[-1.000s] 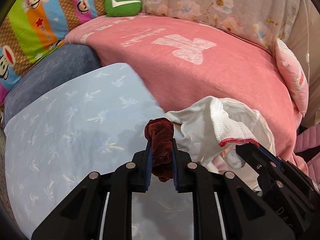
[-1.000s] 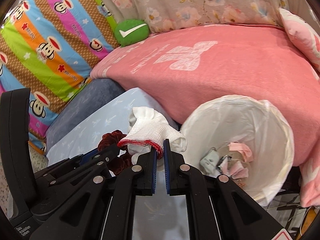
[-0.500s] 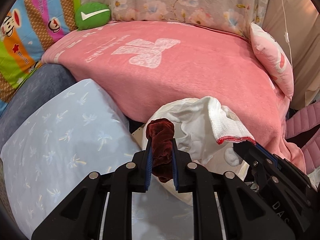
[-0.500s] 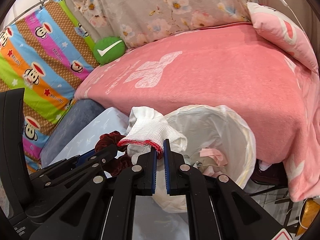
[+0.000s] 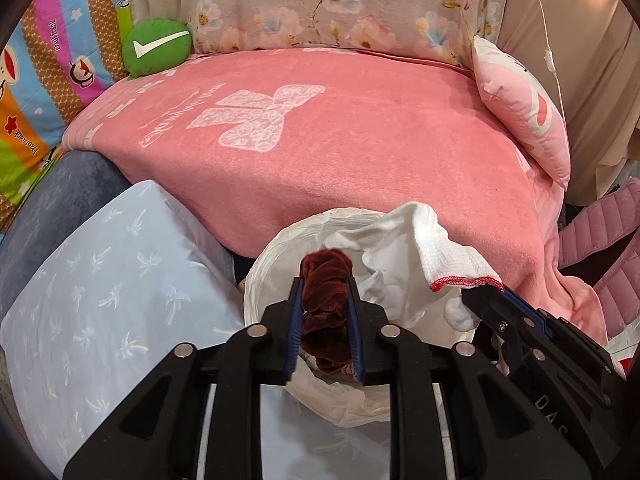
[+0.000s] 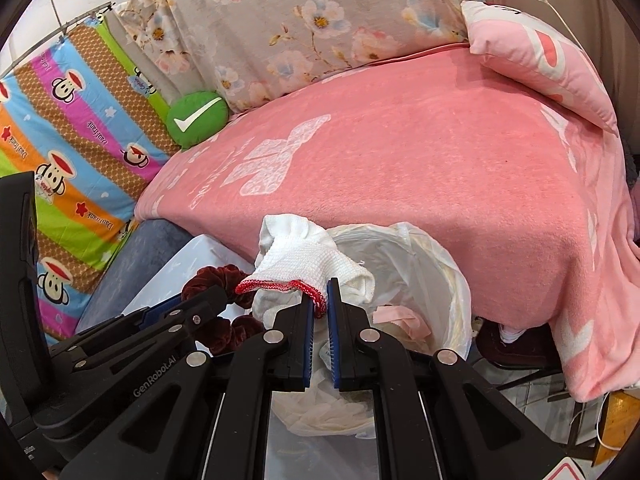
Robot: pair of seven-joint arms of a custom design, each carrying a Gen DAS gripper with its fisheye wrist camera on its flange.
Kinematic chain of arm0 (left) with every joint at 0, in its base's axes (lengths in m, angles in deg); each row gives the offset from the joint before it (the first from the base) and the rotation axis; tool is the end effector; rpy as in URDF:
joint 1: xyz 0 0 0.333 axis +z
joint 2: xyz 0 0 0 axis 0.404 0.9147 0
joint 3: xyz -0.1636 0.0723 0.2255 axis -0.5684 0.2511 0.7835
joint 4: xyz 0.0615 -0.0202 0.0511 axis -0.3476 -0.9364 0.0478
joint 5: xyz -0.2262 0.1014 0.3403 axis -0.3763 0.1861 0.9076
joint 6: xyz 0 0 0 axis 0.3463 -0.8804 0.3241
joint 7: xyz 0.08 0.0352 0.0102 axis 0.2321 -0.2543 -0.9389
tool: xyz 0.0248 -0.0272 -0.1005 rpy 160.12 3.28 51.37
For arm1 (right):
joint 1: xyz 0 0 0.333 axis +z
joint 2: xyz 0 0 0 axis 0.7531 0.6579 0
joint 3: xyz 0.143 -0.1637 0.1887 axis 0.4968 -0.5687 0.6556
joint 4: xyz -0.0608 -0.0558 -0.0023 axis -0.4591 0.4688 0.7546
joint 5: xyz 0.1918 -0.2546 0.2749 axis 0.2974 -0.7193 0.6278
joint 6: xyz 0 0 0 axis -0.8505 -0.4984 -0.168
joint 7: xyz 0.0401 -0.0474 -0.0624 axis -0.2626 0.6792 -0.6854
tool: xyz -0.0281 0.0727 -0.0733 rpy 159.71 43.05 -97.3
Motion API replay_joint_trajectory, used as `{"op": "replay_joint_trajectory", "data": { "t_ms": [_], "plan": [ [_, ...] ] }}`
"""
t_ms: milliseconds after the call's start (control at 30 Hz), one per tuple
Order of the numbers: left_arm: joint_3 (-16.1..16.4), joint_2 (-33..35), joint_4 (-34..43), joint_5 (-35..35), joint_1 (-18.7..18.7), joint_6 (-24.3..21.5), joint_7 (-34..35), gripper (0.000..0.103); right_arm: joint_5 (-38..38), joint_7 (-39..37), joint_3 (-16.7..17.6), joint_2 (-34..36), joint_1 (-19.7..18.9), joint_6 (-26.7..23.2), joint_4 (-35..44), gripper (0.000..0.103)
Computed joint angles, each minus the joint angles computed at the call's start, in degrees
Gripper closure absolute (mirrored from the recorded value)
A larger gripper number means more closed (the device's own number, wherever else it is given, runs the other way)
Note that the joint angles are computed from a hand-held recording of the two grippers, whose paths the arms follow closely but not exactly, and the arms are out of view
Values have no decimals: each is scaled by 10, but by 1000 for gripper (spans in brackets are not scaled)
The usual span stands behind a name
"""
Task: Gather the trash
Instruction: 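Open both tools to drop the glove and scrunchie into the bin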
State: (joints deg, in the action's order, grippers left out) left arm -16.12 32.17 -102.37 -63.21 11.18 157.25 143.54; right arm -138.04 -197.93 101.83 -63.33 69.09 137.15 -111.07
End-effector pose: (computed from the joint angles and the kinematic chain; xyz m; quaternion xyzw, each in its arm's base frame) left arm 0.5498 -0.2464 0.5340 -0.4253 0.8372 -0.3125 0.1433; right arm 0.4541 0.3187 0.5069 -0.3903 0.8148 -0.2348 0.3587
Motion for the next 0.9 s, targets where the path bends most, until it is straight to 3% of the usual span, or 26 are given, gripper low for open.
{"op": "replay_joint_trajectory", "data": {
  "t_ms": [100, 133, 333, 633, 900],
  "plan": [
    [-1, 0, -1, 8, 2, 14, -16, 51, -3, 3, 0, -1, -1, -1, 0, 97],
    [-2, -1, -2, 10, 2, 20, -20, 48, -3, 3, 0, -1, -1, -1, 0, 97],
    [1, 2, 3, 16, 6, 24, -35, 45, -2, -1, -2, 3, -1, 0, 4, 96],
    [2, -1, -6, 26, 10, 32, -49, 39, -7, -4, -1, 16, 6, -14, 22, 82],
    [4, -5, -12, 24, 11, 33, -51, 38, 5, -47, -3, 26, 17, -40, 39, 78]
  ]
}}
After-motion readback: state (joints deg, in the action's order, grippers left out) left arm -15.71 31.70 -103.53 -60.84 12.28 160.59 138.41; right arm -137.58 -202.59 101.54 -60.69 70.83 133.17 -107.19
